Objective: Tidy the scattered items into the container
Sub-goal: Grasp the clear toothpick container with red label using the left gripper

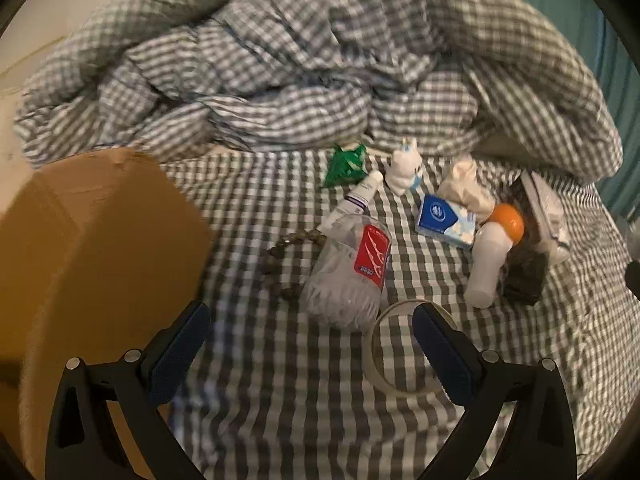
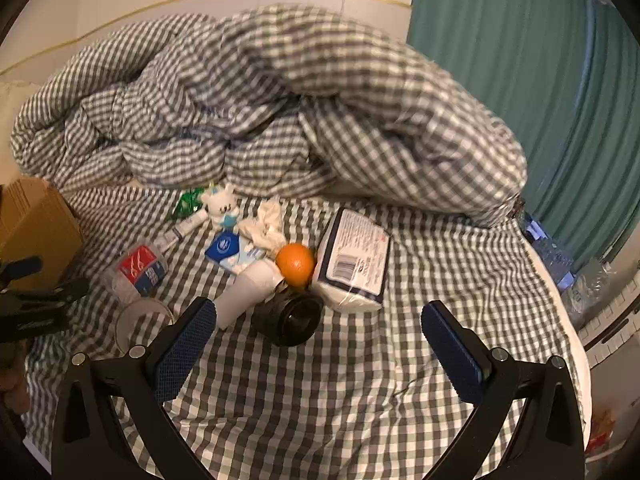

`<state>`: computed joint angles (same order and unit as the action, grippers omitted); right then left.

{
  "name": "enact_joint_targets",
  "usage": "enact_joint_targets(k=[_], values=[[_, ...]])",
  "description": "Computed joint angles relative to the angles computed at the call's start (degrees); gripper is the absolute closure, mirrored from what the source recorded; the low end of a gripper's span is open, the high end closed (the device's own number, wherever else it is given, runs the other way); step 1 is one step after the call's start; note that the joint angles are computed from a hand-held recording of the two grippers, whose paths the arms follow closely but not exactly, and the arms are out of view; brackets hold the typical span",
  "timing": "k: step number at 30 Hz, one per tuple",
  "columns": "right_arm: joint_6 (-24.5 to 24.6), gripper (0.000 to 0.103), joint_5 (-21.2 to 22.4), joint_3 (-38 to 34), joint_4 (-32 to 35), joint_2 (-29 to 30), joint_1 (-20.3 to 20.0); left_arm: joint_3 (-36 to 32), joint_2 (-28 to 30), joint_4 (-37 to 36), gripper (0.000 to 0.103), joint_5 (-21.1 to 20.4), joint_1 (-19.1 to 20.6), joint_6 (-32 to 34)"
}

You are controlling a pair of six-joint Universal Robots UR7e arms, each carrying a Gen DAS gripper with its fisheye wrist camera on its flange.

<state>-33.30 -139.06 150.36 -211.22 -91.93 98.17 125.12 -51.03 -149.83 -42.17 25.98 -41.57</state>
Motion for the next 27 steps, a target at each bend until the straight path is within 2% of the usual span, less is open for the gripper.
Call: enact_joint_targets(k=[4,11,14,18,23,27], values=[[-1.55,0.0,1.03,0.08,-2.04,1.72,-1.22,-2.83,4.44,-5.7,0.0,-0.15,2.95,7.13],[-2.93,0.0,1.7,-0.37,-3.26,3.43,-3.12,-8.14,10.06,-6.49,0.001,-1.5,7.37,12.58],[-2.86,0.0,1.91,-0.51,-3.25,3.88,-3.81,-9.18,11.25,-6.2,0.009,-1.98,8.27,13.24],[-2.62,0.0,2.18,-0.55,-3.38,4.5,-4.04,-10.17,12.13,-5.15,0.03,-5.75,9.9,12.53],[-2.72,0.0,1.78,-0.42,-3.7,5.61,-3.45,-8.97,12.39,-7.09,0.034,-4.32,9.02,11.46],[-1.02,0.0,4.03,0.15,-1.72,5.04,-3.57,-7.94,10.96,-7.71,0.036,-3.67,8.49,9.4]])
